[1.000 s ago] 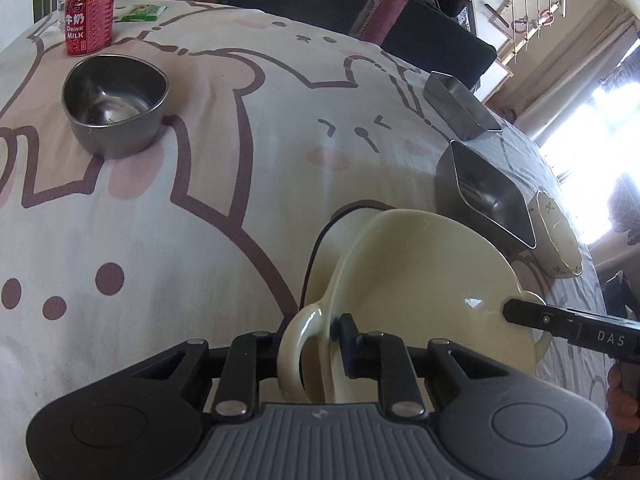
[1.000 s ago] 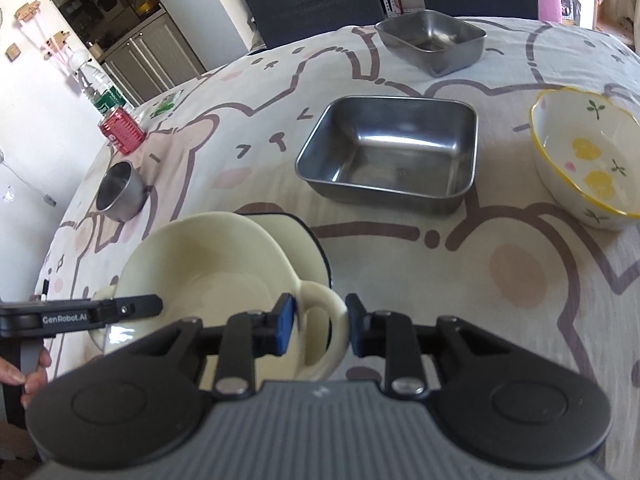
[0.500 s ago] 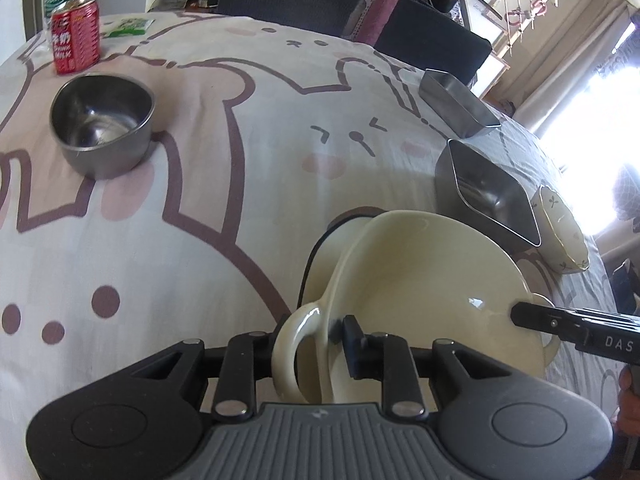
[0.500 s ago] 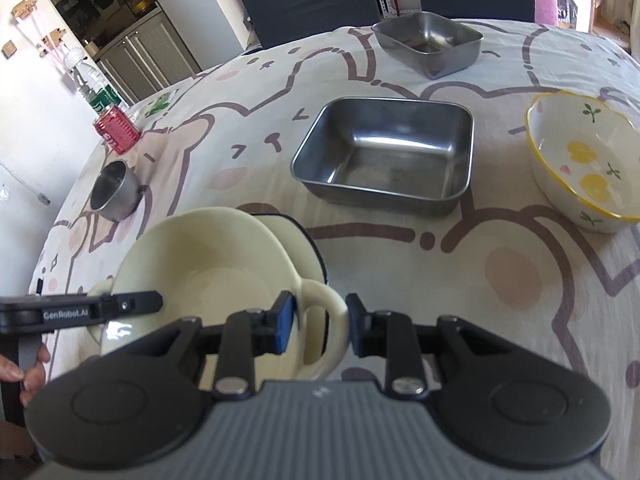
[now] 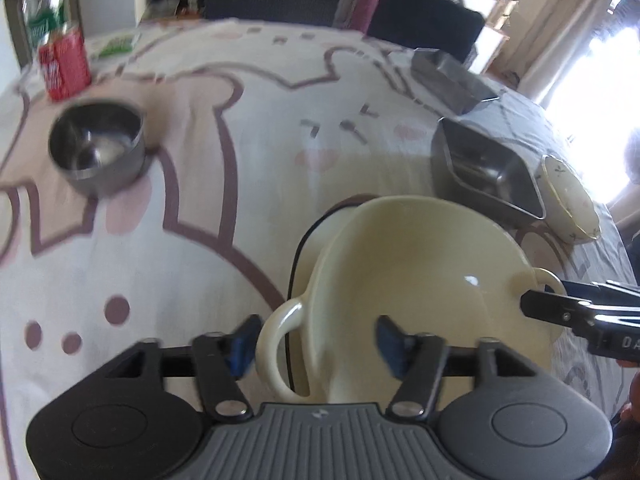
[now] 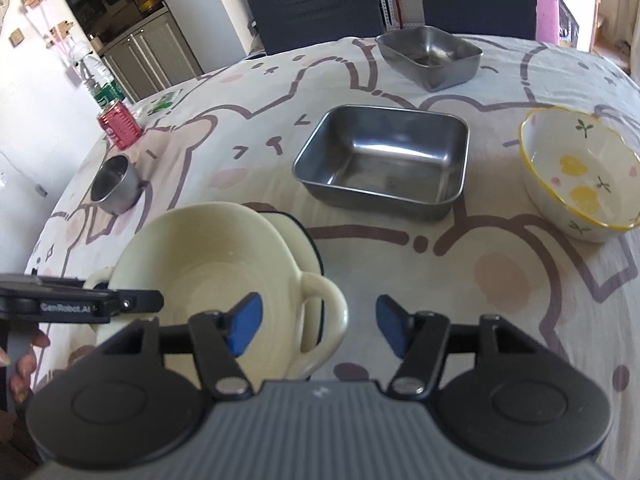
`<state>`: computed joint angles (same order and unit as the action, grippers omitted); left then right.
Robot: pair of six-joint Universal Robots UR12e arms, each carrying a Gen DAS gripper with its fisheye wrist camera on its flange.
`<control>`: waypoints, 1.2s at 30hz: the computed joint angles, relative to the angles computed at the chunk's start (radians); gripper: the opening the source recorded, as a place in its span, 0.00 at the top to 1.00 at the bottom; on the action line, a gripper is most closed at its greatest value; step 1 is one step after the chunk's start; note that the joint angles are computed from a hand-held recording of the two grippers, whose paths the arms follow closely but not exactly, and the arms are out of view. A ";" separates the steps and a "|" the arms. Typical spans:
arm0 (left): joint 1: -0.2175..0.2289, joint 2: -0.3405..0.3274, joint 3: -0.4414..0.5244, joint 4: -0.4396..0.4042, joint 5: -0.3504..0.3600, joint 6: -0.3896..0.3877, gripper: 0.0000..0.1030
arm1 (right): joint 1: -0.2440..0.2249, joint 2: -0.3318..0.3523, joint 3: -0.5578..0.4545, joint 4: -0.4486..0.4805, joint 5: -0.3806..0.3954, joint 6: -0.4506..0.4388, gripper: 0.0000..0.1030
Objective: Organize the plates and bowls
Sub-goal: 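Open the right gripper on the bowl handle while the left gripper opens on the rim, then move both grippers to the rim of the yellow-rimmed floral bowl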
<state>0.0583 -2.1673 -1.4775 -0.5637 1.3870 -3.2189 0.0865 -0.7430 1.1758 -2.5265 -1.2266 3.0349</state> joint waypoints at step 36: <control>-0.096 0.047 -0.002 0.283 -0.100 0.022 0.00 | -0.068 -0.152 0.234 -0.428 -0.164 0.047 0.00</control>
